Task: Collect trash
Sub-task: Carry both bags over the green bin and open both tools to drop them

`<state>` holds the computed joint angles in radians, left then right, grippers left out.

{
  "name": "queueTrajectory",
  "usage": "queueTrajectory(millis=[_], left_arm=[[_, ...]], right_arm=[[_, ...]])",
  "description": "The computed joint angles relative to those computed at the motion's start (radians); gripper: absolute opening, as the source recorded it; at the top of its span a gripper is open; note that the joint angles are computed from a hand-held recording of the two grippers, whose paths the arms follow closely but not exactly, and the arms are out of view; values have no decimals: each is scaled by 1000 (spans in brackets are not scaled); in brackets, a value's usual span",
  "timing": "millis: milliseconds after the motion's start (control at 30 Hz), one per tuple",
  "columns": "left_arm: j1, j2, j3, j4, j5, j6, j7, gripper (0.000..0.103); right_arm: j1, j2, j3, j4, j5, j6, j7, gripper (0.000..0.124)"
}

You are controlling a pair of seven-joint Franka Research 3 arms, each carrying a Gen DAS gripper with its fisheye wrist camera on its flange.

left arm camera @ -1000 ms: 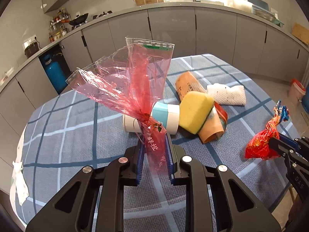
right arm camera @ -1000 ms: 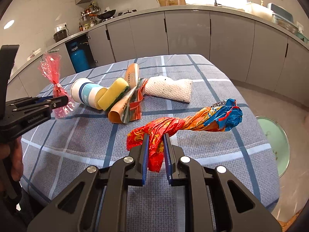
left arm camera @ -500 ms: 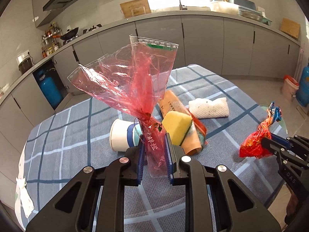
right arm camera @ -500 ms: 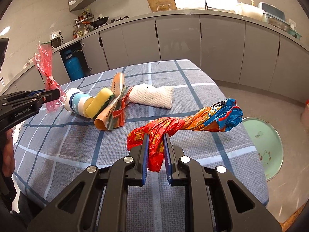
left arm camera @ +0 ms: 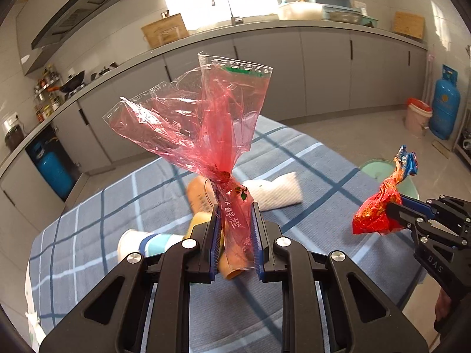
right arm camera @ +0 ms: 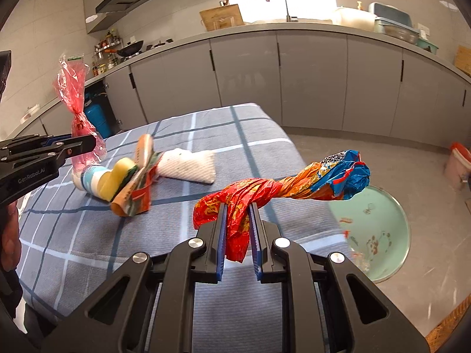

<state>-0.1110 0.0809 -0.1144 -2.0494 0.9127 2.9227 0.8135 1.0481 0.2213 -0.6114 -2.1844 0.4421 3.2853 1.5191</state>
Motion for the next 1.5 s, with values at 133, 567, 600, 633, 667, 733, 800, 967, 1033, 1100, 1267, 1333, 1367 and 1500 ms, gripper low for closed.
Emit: queueTrajectory(millis=[133,567,600,633,667,733,800,967,1033,1100,1267,1333,1367,1500], left_arm=[[-24,49,-14,56,-32,-2,57,20],[-143,240,-20,283,-145,-21,246,20],[-149,258,-25,305,-165,-26,269,20],[-155,270,-28,318,-183,-27,290,20],[-160,290,-36,341,-206,-28,318,20],[-181,324,-34,384,-228,-33,352,20],[-177,367,-64,436,-292,-42,423,20],[-202,465,-91,556,-405,-80,540,20],[-226,492,-77,587,-421,-85,557,20],[-241,524,-76,626,-441,-102,581,20],[-292,645,-63,791,-469,-183,643,20],[-302,688,-64,852,-489,-217,667,20],[-308,713,-64,890,-500,-239,679,20],[-325,774,-57,973,-532,-288,713,20]], right_arm=[[24,0,-49,-13,24,10,-7,16],[-12,5,-92,-39,198,31,-136,16],[-17,9,-97,-40,209,32,-143,16],[-21,12,-98,-40,218,33,-151,16],[-30,15,-97,-39,227,34,-157,16],[-62,20,-82,-39,243,38,-167,16],[-126,20,-33,-39,247,41,-175,16],[-314,34,124,-27,229,50,-181,16],[-382,43,181,-20,215,49,-177,17],[-450,55,236,-10,197,46,-170,17],[-584,88,340,15,134,30,-134,17],[-633,101,378,25,109,25,-116,17],[-659,106,397,29,96,23,-108,17],[-706,130,428,51,52,7,-78,17]])
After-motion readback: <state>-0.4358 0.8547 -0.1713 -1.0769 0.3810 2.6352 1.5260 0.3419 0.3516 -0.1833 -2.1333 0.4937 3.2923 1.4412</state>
